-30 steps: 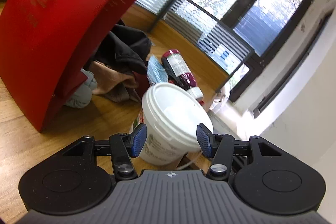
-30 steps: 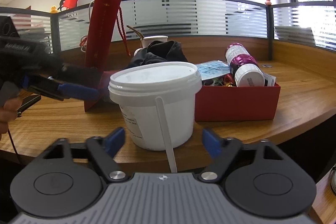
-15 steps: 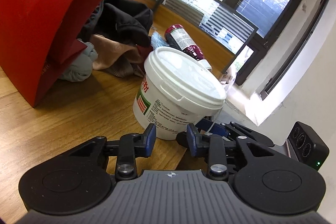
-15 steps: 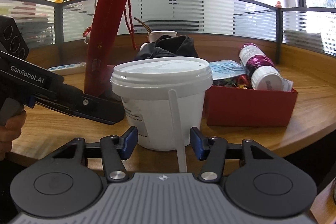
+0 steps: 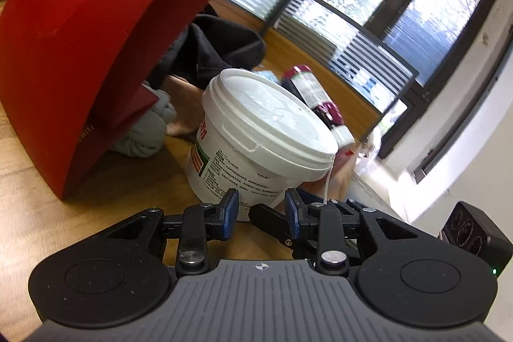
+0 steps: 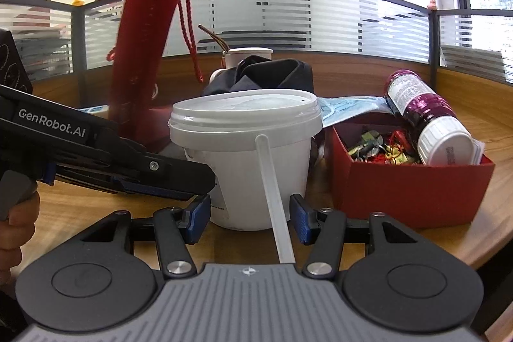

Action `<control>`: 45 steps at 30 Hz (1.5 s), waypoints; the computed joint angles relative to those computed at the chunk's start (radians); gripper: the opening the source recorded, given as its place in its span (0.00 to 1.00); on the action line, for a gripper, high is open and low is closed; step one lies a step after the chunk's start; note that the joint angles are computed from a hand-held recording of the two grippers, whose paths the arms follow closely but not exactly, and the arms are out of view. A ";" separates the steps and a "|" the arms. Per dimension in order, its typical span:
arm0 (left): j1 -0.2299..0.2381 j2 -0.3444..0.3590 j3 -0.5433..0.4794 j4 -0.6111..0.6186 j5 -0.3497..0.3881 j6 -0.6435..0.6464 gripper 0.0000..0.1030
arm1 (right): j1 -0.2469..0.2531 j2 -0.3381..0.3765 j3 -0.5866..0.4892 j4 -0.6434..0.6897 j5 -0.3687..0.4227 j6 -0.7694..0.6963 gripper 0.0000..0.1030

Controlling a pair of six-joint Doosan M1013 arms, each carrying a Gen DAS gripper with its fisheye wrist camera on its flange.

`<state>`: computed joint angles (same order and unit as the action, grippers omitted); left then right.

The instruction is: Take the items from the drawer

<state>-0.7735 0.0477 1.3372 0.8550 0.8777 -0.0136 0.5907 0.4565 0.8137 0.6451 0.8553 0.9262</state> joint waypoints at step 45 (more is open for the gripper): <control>-0.060 0.059 -0.019 -0.174 -0.195 0.314 0.61 | -0.049 -0.342 0.503 -0.451 -0.329 0.412 0.96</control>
